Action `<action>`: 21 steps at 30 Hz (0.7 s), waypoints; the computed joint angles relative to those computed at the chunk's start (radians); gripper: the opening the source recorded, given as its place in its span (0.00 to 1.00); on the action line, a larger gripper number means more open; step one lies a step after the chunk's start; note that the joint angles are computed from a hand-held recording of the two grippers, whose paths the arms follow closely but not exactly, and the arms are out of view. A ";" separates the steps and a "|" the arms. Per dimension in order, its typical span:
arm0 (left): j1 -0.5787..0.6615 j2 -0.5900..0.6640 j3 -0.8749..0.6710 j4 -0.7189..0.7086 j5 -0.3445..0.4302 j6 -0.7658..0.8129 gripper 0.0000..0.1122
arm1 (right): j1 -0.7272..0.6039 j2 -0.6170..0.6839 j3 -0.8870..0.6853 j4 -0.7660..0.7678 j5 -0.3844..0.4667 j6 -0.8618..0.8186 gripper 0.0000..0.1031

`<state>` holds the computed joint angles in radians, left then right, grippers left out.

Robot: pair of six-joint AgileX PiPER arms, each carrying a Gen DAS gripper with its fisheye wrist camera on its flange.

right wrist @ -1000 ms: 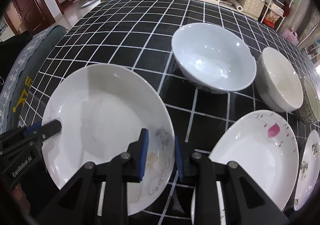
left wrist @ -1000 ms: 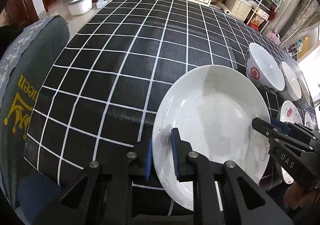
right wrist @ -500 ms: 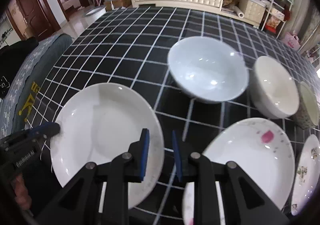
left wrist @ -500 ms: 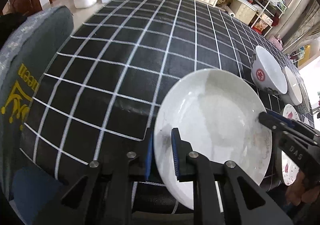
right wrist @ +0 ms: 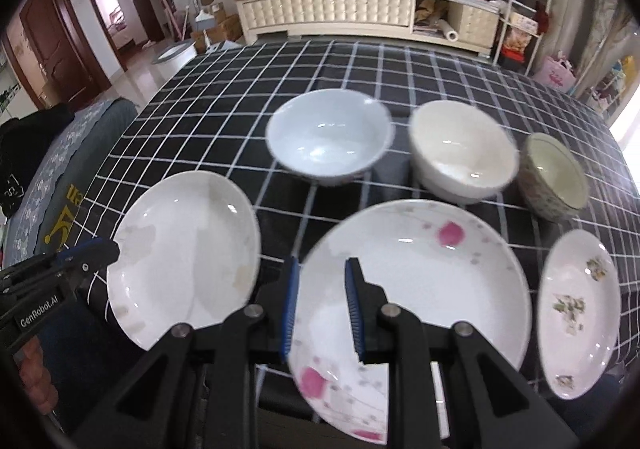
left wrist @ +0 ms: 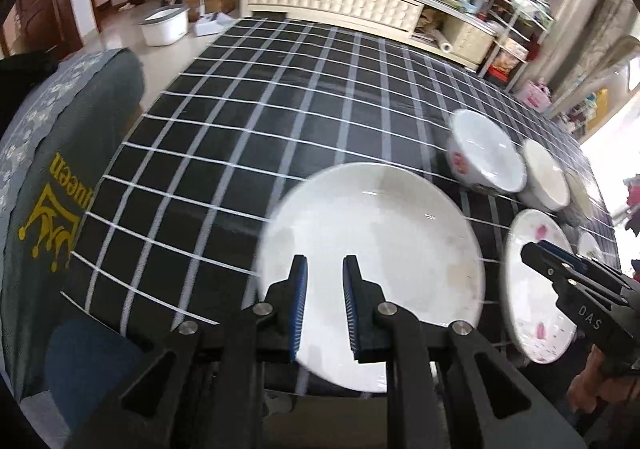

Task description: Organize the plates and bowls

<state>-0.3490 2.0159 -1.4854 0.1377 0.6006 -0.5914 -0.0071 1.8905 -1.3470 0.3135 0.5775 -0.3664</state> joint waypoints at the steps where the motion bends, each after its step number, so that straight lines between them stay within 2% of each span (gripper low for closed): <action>1: -0.017 0.002 -0.009 -0.002 0.004 0.002 0.14 | -0.013 -0.007 0.007 0.009 0.000 -0.012 0.27; 6: -0.087 0.019 -0.076 -0.019 0.029 0.022 0.14 | -0.094 -0.039 0.039 0.062 0.006 -0.072 0.27; 9: -0.143 0.052 -0.150 0.033 0.072 -0.007 0.14 | -0.135 -0.053 0.054 0.075 0.007 -0.096 0.27; 12: -0.166 0.079 -0.205 -0.028 0.077 0.039 0.14 | -0.174 -0.061 0.069 0.083 0.004 -0.124 0.27; 21: -0.231 0.225 -0.444 -0.068 0.191 0.100 0.16 | -0.273 -0.017 0.042 0.123 0.055 -0.175 0.27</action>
